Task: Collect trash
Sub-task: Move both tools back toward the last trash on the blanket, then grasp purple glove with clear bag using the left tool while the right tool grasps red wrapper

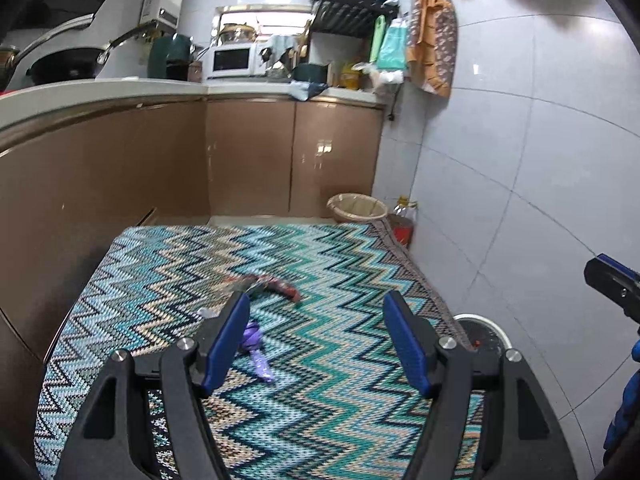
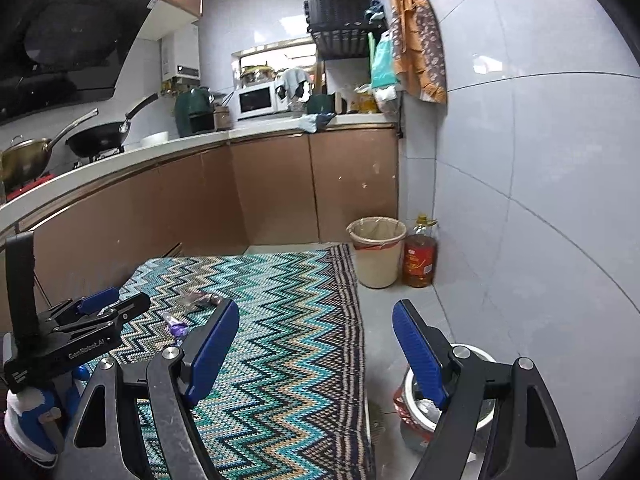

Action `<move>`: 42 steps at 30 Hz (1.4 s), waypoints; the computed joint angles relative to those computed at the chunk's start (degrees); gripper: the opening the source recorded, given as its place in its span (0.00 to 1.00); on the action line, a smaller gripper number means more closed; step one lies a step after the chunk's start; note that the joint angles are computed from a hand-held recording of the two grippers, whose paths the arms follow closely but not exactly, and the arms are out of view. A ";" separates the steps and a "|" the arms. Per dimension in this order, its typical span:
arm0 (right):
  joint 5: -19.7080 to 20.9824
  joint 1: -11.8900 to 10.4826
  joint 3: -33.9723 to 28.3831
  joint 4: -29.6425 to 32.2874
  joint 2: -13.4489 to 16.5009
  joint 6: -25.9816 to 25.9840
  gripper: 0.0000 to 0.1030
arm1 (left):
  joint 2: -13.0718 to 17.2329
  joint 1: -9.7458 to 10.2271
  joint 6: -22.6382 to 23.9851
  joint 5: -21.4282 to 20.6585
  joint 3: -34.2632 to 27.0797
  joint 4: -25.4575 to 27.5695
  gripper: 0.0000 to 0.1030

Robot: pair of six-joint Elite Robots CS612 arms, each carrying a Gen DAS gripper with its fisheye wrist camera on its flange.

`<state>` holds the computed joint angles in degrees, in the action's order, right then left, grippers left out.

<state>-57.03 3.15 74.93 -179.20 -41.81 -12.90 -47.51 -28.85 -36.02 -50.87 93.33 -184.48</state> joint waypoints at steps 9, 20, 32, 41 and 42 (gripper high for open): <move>1.97 2.06 -6.30 9.46 3.74 -4.60 0.75 | 0.65 3.60 -9.29 -4.14 2.47 5.86 0.66; 4.19 5.47 -18.28 25.62 10.70 -11.98 0.75 | 3.91 7.81 -11.35 -14.54 0.66 5.08 0.66; 5.55 8.87 -36.89 44.25 20.56 -19.85 0.71 | 8.63 10.48 -9.78 -21.70 -6.05 5.25 0.38; 5.32 11.19 -56.81 60.47 30.91 -24.83 0.46 | 9.00 10.77 -11.07 -21.99 -4.90 1.09 0.34; 5.32 11.33 -59.16 62.12 32.12 -25.06 0.41 | 9.07 10.84 -11.19 -22.30 -4.93 0.92 0.34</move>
<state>-51.71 14.48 15.77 -117.08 -9.69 -37.96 -38.45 -18.01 -47.21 -73.17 88.40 -183.56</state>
